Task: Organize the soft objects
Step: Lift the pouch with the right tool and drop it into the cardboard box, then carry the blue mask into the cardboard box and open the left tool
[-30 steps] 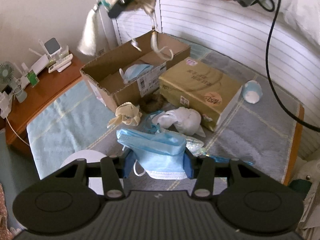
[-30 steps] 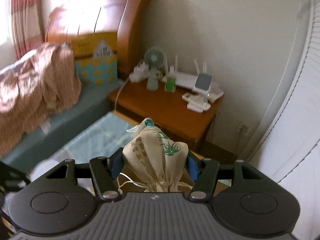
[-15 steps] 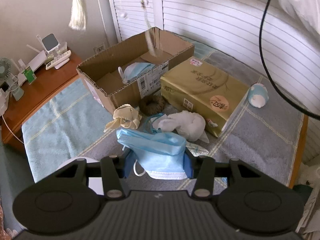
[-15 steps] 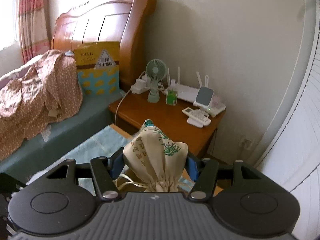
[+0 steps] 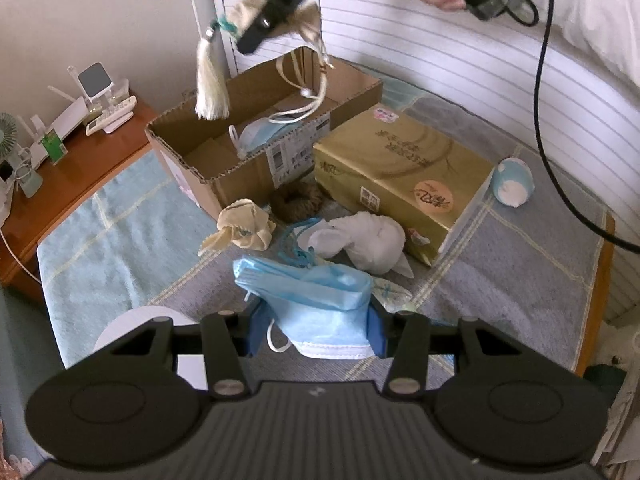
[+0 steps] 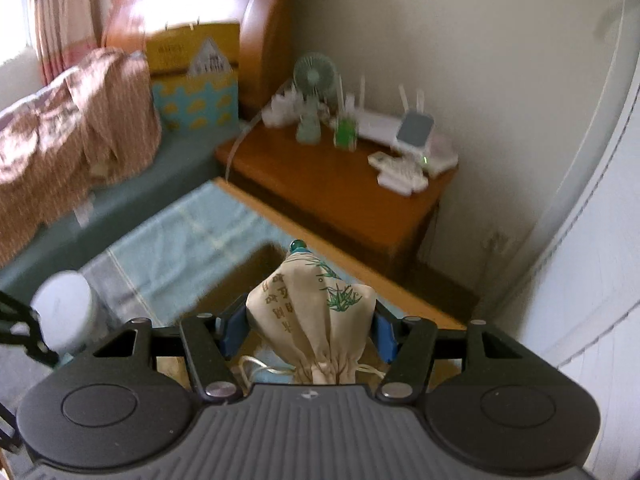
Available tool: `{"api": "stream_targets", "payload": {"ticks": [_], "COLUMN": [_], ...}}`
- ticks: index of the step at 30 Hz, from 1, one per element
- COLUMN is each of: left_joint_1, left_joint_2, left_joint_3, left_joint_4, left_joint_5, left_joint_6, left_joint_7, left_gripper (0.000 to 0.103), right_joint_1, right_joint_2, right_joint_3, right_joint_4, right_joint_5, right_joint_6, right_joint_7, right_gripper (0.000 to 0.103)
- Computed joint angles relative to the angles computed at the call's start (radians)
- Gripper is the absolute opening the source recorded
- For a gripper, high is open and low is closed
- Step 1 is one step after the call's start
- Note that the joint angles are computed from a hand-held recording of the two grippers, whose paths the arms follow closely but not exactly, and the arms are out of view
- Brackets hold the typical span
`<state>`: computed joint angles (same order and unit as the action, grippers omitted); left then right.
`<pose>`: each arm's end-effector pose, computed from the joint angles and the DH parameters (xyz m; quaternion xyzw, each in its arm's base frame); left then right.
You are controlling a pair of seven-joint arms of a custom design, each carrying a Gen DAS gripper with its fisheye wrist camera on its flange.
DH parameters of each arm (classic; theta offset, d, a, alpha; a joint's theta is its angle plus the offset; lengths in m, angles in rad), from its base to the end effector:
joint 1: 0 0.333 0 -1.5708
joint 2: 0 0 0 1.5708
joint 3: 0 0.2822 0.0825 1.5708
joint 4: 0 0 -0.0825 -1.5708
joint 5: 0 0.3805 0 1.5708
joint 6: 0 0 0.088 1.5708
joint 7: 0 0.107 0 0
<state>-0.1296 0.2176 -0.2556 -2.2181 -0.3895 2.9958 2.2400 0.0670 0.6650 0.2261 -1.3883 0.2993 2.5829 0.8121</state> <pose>0.5470 -0.1902 0.3098 -0.4197 0.8602 -0.2462 0.1526 0.7236 0.1723 0.3604 -0.8721 0.3773 -0.1332 0.2815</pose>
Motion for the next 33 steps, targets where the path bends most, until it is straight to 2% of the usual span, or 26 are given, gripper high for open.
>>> {"api": "stream_targets", "payload": {"ticks": [7,10,13,15,18,21,22,25,30,33], "left_joint_1": [0.003,0.002,-0.003,-0.009,-0.016,-0.024,-0.029,-0.043,-0.069,-0.075], "left_joint_2": [0.002,0.0,0.0,-0.002,-0.005,-0.004,-0.003,0.009,0.049,0.085], "left_joint_3": [-0.003,-0.003,0.002,0.009,0.017,0.028,0.035,0.053,0.086,0.096], "left_joint_4": [-0.001,-0.005,-0.002,-0.002,0.002,0.015,0.022,0.049,0.127,0.197], "left_joint_5": [-0.008,-0.01,-0.006,0.008,0.025,0.051,0.065,0.109,0.198,0.236], "left_joint_6": [-0.001,0.005,0.005,0.006,0.005,-0.001,-0.004,-0.012,-0.026,-0.043], "left_joint_7": [0.004,0.007,-0.001,-0.013,-0.031,-0.054,-0.068,-0.104,-0.177,-0.199], "left_gripper": [0.048,0.048,0.048,0.048,0.048,0.048,0.048,0.048,0.048,0.048], "right_joint_1": [0.031,0.048,0.037,0.067,0.07,0.046,0.053,0.122,0.145,0.143], "right_joint_2": [0.014,0.016,0.005,-0.016,-0.068,-0.125,-0.145,-0.217,-0.333,-0.412], "right_joint_3": [-0.054,-0.08,-0.074,-0.111,-0.117,-0.092,-0.1,-0.179,-0.216,-0.226], "right_joint_4": [-0.01,-0.023,-0.044,-0.083,-0.175,-0.269,-0.304,-0.423,-0.617,-0.755], "right_joint_5": [-0.076,-0.118,-0.123,-0.162,-0.191,-0.183,-0.195,-0.295,-0.392,-0.431], "right_joint_6": [-0.014,0.025,0.04,0.09,0.164,0.208,0.226,0.293,0.401,0.501], "right_joint_7": [0.082,0.143,0.199,0.283,0.376,0.427,0.456,0.612,0.807,0.916], "right_gripper": [0.069,0.087,0.09,0.1,0.103,0.103,0.103,0.103,0.103,0.103]}}
